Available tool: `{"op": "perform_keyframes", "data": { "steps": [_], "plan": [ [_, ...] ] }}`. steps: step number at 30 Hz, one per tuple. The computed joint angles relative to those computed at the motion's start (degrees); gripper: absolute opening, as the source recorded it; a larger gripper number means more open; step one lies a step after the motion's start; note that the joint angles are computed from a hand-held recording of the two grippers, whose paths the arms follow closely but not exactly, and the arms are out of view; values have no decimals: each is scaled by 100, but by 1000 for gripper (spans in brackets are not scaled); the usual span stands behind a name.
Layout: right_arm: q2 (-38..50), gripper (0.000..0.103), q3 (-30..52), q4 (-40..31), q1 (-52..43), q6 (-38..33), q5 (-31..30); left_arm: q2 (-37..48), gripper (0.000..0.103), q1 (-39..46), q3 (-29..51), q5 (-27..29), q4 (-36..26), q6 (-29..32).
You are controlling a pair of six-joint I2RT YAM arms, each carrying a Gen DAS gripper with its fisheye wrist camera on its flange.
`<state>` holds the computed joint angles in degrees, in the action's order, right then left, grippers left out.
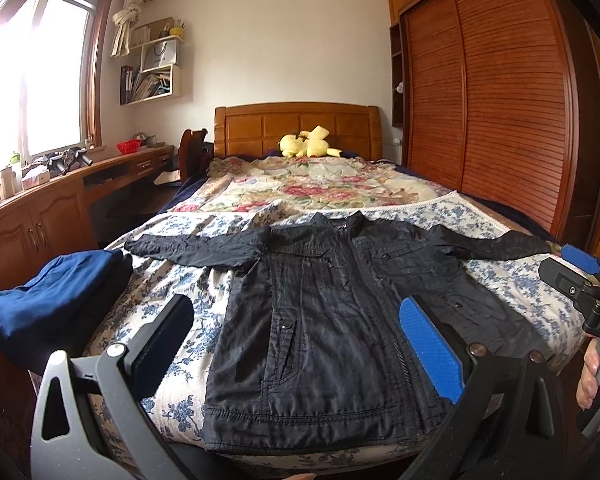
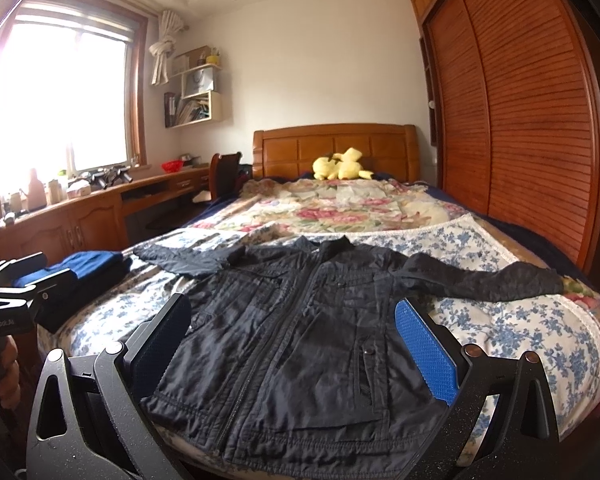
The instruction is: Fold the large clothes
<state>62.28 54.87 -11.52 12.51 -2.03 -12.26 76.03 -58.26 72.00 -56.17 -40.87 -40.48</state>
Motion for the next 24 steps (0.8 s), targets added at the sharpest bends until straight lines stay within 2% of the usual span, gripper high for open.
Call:
{"op": "perform_keyframes", "data": {
  "steps": [6, 11, 15, 24],
  "plan": [
    [917, 103, -33, 594, 65, -40, -39, -128, 103, 602, -640, 613, 801, 342],
    [1714, 103, 266, 833, -3, -36, -187, -66, 103, 1135, -929, 1089, 1167, 520],
    [2268, 103, 601, 999, 14, 8, -273, 46, 103, 1489, -1017, 1334, 1325, 700],
    [3693, 103, 1915, 1073, 286, 61, -533, 369, 103, 2201, -1165, 1828, 1572, 920]
  ]
}}
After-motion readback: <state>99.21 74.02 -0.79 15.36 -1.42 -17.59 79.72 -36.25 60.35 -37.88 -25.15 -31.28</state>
